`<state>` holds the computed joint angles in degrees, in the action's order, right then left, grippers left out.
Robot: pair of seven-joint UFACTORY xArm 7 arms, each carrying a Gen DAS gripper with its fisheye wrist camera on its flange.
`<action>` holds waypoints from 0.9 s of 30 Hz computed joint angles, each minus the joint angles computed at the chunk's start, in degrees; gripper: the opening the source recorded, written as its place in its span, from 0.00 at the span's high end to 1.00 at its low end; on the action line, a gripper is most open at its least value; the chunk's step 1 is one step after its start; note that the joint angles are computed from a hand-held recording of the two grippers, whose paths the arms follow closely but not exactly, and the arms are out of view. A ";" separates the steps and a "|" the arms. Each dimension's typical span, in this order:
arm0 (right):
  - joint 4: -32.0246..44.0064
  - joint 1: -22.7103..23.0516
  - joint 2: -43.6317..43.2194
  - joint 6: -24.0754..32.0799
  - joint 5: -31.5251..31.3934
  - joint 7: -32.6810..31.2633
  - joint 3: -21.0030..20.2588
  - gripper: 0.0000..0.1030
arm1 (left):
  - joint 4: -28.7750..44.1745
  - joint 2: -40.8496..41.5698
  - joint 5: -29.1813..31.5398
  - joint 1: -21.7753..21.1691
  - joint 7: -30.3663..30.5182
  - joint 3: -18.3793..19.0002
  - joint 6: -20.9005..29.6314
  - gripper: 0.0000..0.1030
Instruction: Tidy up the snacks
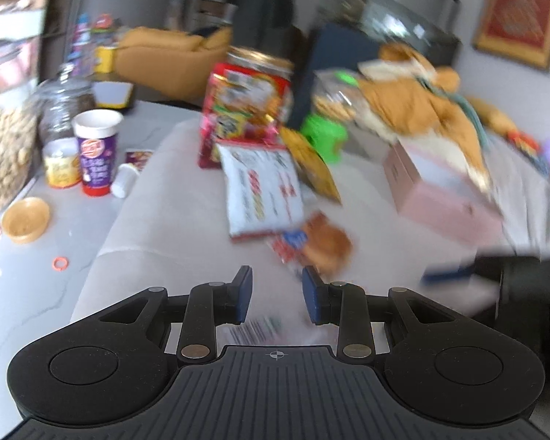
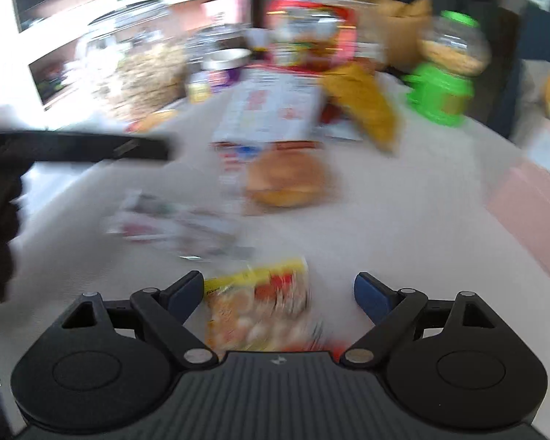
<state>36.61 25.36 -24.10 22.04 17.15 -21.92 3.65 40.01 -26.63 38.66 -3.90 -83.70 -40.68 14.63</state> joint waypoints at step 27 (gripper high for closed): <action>-13.18 -10.59 -15.57 -0.71 -8.84 4.11 -0.78 0.00 | 14.85 19.03 16.26 -17.66 6.96 10.56 13.02 0.60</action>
